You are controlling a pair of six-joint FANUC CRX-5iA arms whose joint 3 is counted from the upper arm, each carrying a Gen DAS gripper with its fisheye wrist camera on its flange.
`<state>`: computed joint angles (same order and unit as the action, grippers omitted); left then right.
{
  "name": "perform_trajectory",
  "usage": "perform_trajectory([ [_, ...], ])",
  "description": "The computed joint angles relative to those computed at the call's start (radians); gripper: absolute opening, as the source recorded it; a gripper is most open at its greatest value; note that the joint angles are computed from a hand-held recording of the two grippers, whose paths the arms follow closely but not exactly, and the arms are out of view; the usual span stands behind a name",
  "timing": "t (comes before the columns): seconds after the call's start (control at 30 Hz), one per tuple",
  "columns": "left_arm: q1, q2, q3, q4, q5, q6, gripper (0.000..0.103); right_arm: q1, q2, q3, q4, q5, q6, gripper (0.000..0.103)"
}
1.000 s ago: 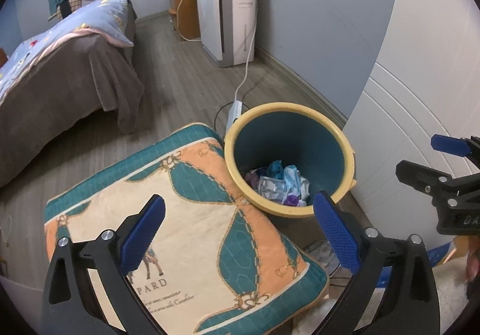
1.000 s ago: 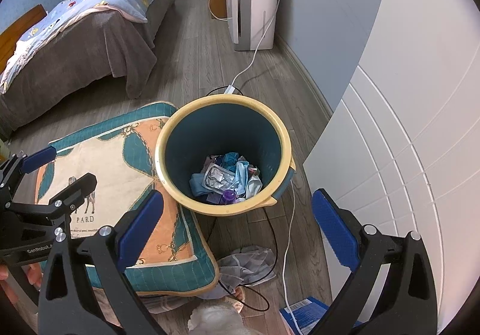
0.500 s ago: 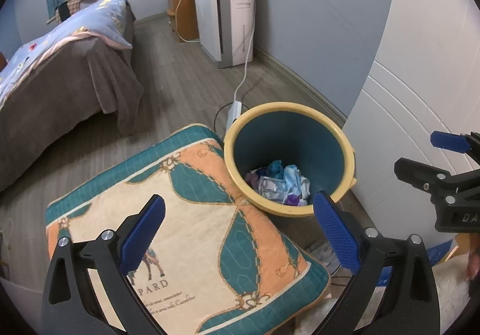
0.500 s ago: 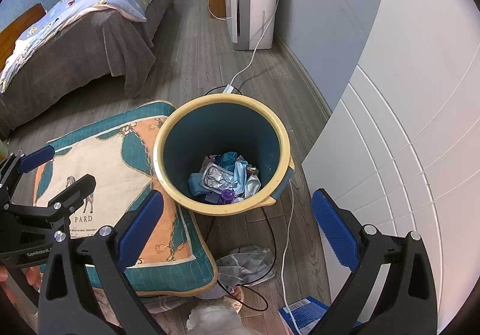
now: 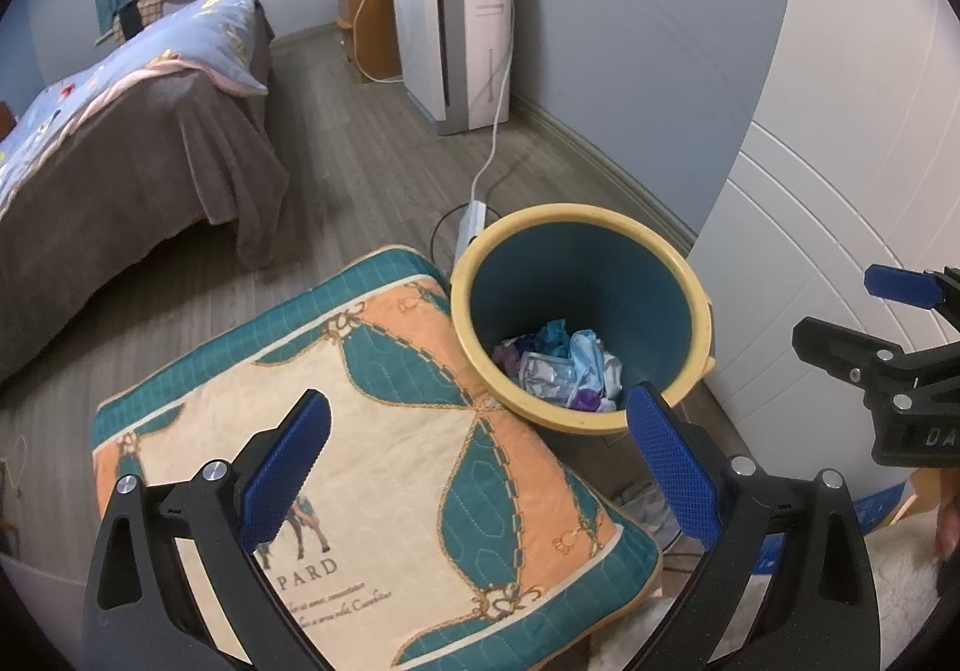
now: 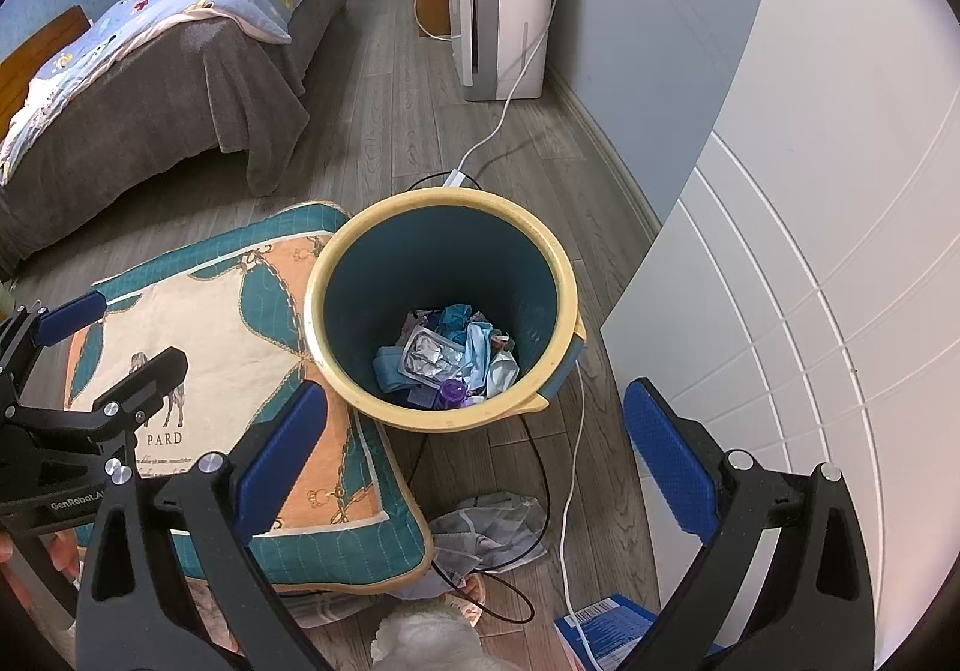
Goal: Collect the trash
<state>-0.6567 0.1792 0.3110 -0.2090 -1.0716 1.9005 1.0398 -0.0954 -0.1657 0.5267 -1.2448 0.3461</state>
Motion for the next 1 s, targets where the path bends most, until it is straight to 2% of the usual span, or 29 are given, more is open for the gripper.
perform_trajectory([
  [1.0, 0.001, -0.001, -0.007, 0.008, 0.000, -0.001, 0.098, -0.003, -0.001, 0.003, -0.005, -0.007, 0.001, 0.097],
])
